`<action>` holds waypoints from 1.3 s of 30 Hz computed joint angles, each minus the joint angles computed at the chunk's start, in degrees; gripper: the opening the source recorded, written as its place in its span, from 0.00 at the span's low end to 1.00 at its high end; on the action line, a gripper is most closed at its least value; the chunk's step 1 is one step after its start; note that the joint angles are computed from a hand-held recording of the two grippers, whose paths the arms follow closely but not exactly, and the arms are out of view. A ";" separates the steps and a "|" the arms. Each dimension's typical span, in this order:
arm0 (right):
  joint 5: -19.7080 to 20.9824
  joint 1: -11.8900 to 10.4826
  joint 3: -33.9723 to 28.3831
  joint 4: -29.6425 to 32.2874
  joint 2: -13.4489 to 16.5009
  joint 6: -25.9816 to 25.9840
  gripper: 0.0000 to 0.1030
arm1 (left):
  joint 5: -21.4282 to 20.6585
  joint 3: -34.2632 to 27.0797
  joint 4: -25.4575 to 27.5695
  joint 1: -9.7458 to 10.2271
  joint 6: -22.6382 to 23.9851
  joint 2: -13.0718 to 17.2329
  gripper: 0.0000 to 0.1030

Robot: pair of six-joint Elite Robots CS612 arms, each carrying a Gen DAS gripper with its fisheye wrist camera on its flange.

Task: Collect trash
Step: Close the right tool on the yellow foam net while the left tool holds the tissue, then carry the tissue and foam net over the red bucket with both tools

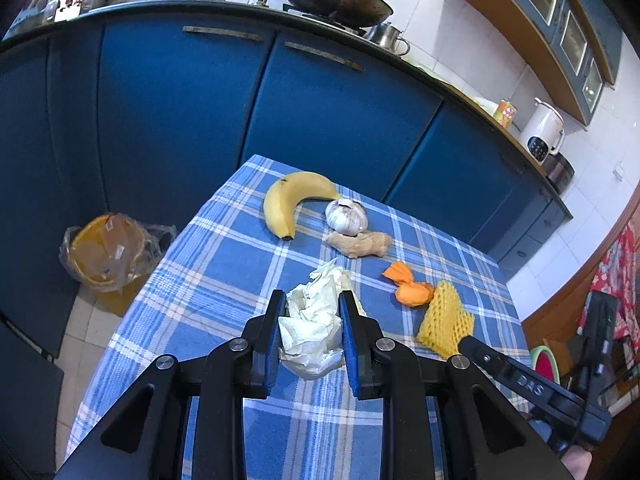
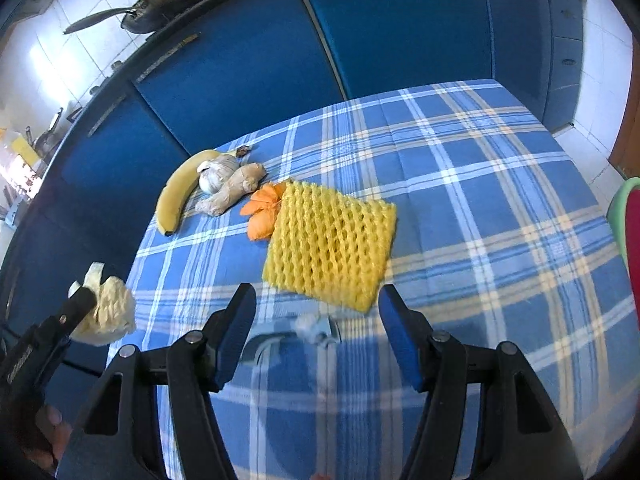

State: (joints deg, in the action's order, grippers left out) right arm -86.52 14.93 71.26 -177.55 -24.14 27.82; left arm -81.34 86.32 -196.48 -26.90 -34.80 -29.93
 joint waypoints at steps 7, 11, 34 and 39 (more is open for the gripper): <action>-1.30 0.00 -3.06 2.67 1.84 0.96 0.59 | -1.67 -0.71 -0.22 0.26 -0.29 0.68 0.26; -1.81 -0.02 -4.08 3.19 2.69 1.50 0.53 | -1.94 -1.18 0.32 0.30 -0.51 0.95 0.26; -4.49 0.43 0.50 -6.18 0.80 -1.00 0.11 | -2.20 -0.90 0.66 -0.42 -0.55 0.66 0.26; -4.96 0.77 3.99 -11.30 -1.08 -2.23 0.11 | -2.49 -0.45 -0.21 -0.95 0.05 0.24 0.26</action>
State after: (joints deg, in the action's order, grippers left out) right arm -91.48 15.70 75.24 -188.85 -25.22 25.59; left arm -83.83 85.87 -196.69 -27.85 -34.75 -29.68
